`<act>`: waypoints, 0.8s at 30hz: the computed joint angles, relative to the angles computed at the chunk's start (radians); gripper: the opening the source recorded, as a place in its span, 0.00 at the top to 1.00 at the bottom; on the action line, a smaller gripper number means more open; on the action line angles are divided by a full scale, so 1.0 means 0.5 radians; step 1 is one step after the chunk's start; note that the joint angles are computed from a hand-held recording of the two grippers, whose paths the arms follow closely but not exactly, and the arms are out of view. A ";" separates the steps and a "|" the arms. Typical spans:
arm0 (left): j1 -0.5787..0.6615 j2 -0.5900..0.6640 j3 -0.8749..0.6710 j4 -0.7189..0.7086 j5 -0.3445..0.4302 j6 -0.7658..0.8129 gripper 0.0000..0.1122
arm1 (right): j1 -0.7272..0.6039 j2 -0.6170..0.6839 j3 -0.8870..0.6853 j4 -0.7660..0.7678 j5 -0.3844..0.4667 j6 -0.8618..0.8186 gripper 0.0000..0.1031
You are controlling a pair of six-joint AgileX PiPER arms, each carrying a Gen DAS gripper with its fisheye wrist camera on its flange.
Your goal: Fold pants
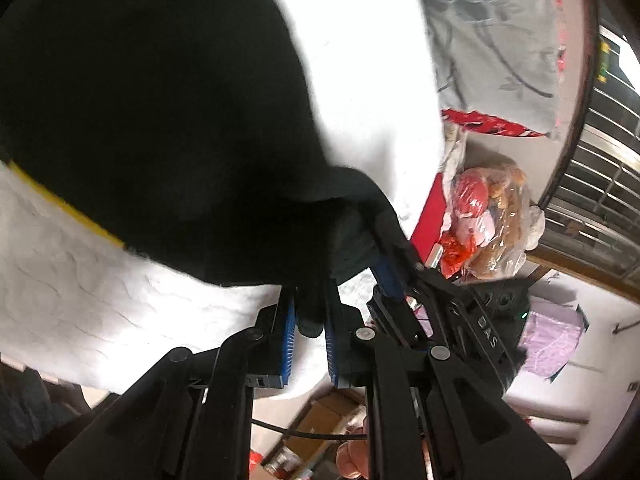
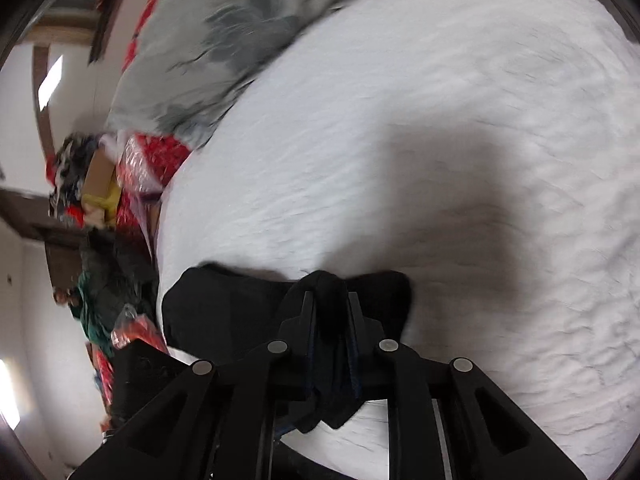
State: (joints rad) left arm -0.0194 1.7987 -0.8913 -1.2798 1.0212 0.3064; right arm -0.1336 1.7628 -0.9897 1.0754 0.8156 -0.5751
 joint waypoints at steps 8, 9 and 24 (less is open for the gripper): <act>-0.030 -0.012 -0.008 0.022 -0.014 -0.040 0.91 | -0.400 0.138 0.239 0.429 0.223 -0.480 0.36; -0.032 -0.009 -0.011 0.022 -0.017 -0.049 0.91 | -0.389 0.194 0.222 0.471 0.245 -0.509 0.36; -0.025 -0.065 -0.053 0.010 0.041 -0.090 0.91 | -0.068 0.048 0.025 0.250 0.137 -0.299 0.89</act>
